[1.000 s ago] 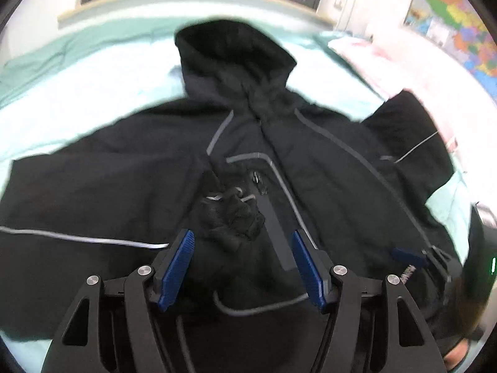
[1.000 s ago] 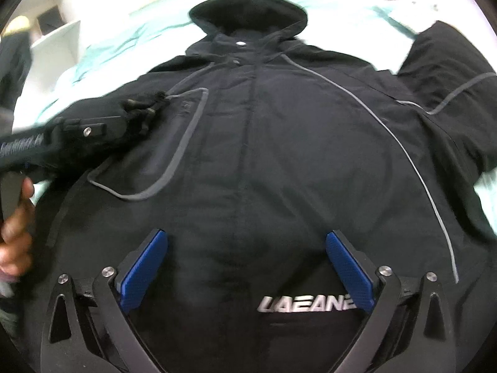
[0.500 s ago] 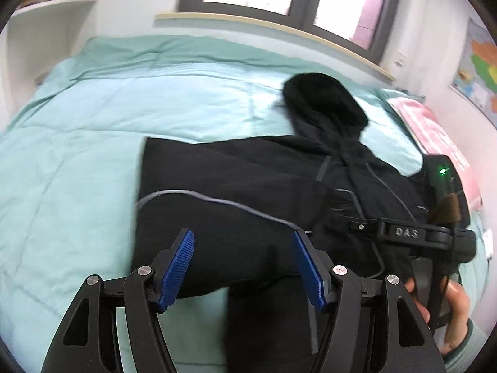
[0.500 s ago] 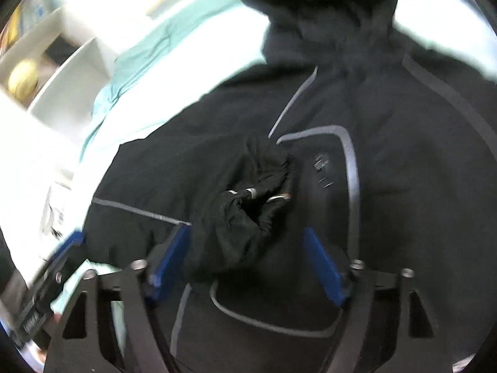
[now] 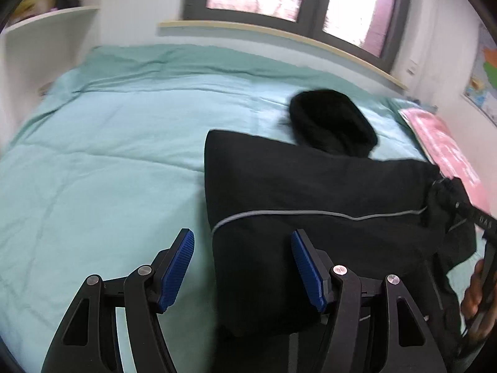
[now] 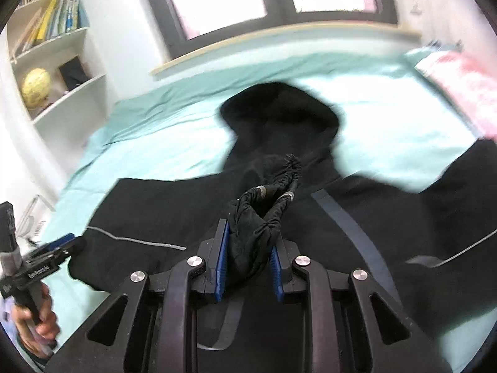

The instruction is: Fold large clothes

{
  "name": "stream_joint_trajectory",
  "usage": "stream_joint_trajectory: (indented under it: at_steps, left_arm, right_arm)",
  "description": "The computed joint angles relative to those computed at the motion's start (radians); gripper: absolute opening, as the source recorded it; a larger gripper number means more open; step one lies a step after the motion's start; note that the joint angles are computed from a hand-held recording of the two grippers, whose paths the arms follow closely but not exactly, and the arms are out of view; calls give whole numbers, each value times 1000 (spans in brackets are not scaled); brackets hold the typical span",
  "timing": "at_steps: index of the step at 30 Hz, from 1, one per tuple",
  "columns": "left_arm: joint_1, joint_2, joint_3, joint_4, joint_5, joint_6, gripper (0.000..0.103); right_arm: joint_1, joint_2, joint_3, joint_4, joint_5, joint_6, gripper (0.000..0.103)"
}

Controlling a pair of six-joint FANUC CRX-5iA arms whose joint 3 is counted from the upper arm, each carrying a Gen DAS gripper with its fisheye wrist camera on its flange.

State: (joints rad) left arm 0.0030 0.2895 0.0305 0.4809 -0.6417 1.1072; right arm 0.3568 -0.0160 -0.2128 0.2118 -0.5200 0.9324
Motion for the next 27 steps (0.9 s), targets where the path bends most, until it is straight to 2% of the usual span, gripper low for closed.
stream_joint_trajectory:
  at_steps: [5, 9, 11, 13, 17, 19, 20, 22, 23, 24, 26, 27]
  left_arm:
    - [-95, 108, 134, -108, -93, 44, 67]
    - [-154, 203, 229, -232, -171, 115, 67]
    - [-171, 243, 265, -308, -186, 165, 67]
    - [-172, 255, 263, -314, -179, 171, 67]
    - [-163, 258, 293, -306, -227, 164, 67]
    - [-151, 235, 276, -244, -228, 117, 67]
    - [-139, 207, 235, -167, -197, 61, 67]
    - [-133, 176, 200, -84, -157, 14, 67]
    - [-137, 170, 199, -78, -149, 23, 67]
    - [-145, 177, 216, -85, -156, 37, 67]
    - [-160, 204, 249, -113, -180, 67, 67]
    - [-167, 217, 261, -135, -189, 89, 67]
  right_arm:
    - [-111, 12, -9, 38, -52, 62, 27]
    - [-196, 66, 10, -86, -103, 163, 27]
    - [-218, 106, 4, -121, -110, 188, 28]
    - [-236, 146, 9, -177, -145, 220, 28]
    - [-252, 175, 25, -221, -184, 244, 28]
    - [-250, 153, 43, -217, -228, 219, 33]
    - [-231, 118, 15, -178, -211, 180, 40]
    - [-168, 28, -74, 9, -120, 56, 51]
    - [-141, 2, -98, 78, -87, 11, 62]
    - [-124, -5, -97, 95, -72, 5, 67]
    - [-93, 20, -43, 36, -88, 71, 67]
    - [-75, 42, -31, 50, -94, 60, 67]
